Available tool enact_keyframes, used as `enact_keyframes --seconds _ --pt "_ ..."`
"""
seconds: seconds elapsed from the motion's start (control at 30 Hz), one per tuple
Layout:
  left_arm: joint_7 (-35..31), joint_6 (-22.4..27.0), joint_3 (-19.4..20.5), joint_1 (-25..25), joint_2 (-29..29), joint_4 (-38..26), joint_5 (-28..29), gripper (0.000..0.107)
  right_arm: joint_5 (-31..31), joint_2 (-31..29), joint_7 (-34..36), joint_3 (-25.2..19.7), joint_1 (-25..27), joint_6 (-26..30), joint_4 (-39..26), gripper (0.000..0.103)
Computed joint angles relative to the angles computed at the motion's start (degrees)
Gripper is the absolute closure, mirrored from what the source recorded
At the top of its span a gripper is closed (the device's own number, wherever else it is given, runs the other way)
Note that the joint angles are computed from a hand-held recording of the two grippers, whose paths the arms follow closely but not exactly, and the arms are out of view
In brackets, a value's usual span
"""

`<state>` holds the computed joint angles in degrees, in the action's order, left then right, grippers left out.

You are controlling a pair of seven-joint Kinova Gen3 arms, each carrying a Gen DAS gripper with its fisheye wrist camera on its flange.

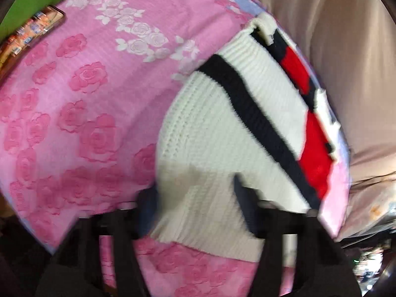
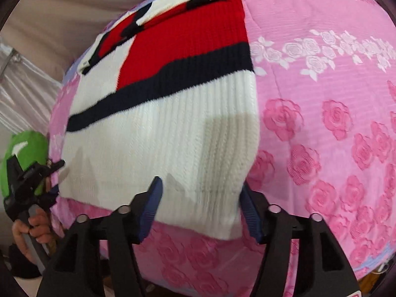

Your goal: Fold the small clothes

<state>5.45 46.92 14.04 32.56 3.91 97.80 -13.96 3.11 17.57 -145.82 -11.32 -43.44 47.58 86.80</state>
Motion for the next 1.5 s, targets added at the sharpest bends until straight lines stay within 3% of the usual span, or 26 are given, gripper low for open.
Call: enact_keyframes --seconds 0.03,0.1,0.23,0.37,0.43,0.6,0.7,0.77,0.87,1.0,1.1,1.17,1.27,1.33,1.37,1.4,1.43,1.47,1.5 --pt "-0.69 -1.15 0.72 -1.32 -0.15 0.43 1.41 0.096 -1.25 -0.50 0.58 -0.84 1.22 -1.63 1.52 0.089" --pt "-0.70 -0.95 -0.22 -0.79 -0.65 0.01 1.44 0.098 -2.68 -1.68 -0.13 -2.31 3.67 -4.23 2.93 0.091" --pt "-2.18 3.73 1.08 -0.08 -2.45 -3.35 -1.22 0.099 1.84 -7.68 -4.74 0.67 0.65 -3.28 3.70 0.093" --pt "-10.76 7.05 3.65 -2.19 -5.21 -4.13 6.23 0.100 1.98 -12.27 -2.70 -1.77 2.97 3.87 3.51 0.093" --pt "-15.36 10.85 3.62 -0.40 -4.56 -5.75 10.89 0.100 0.59 -13.67 -0.67 -5.19 5.71 8.29 4.23 0.094" --pt "-20.81 17.17 5.04 1.71 -4.42 -6.47 21.50 0.100 -10.00 -15.22 6.03 -15.10 16.12 19.82 6.67 0.094" --pt "-21.13 20.29 4.51 3.05 -5.32 -8.35 24.27 0.100 -15.23 -15.94 9.80 -14.01 15.13 24.35 6.23 0.094" --pt "-20.73 21.45 5.48 1.92 -5.98 -11.14 21.86 0.100 -15.43 -16.31 12.23 -13.78 16.01 24.46 3.97 0.094" --pt "-22.63 18.72 4.11 -0.51 -5.99 -15.05 14.93 0.100 -12.59 -16.80 13.96 -11.95 19.07 18.64 -0.04 0.094" --pt "-28.53 13.39 0.60 -2.75 1.46 -21.82 6.10 0.099 -8.20 -10.76 16.40 -6.29 20.13 9.32 -8.01 0.094" --pt "-31.52 11.47 -2.91 -2.62 9.43 -28.11 0.74 0.099 -4.41 -2.82 14.60 -0.26 16.18 2.34 -12.95 0.094" --pt "-31.52 10.90 -5.11 -3.13 14.74 -31.91 0.11 0.099 -4.42 2.15 13.75 -0.28 17.29 -1.53 -14.80 0.093" --pt "-28.96 10.63 -8.62 -2.51 19.27 -34.55 0.74 0.095 0.75 7.53 7.31 -1.79 17.95 -0.77 -18.43 0.091" --pt "-27.85 11.11 -8.21 -2.87 20.27 -35.18 -0.42 0.092 4.31 7.20 2.66 -1.48 16.92 -0.48 -18.41 0.085" --pt "-27.79 10.58 -8.53 -2.36 19.43 -34.17 -1.11 0.085 5.49 5.62 0.45 -0.99 16.58 -1.30 -16.90 0.084" --pt "-27.69 10.11 -9.85 -0.79 18.92 -33.64 -2.56 0.077 7.17 4.56 -0.88 -1.27 16.42 -1.64 -16.09 0.075" --pt "-28.13 10.58 -11.92 1.84 18.15 -33.20 -4.89 0.062 9.31 3.11 -1.67 -0.59 15.21 -1.42 -15.11 0.065" --pt "-28.15 11.32 -13.89 4.49 17.48 -32.88 -7.22 0.049 11.27 2.03 -2.14 -0.43 14.44 -1.50 -14.00 0.061" --pt "-28.11 11.13 -15.93 7.15 16.34 -31.63 -9.56 0.044 12.93 1.26 -2.00 -0.84 14.23 -1.70 -13.11 0.056"
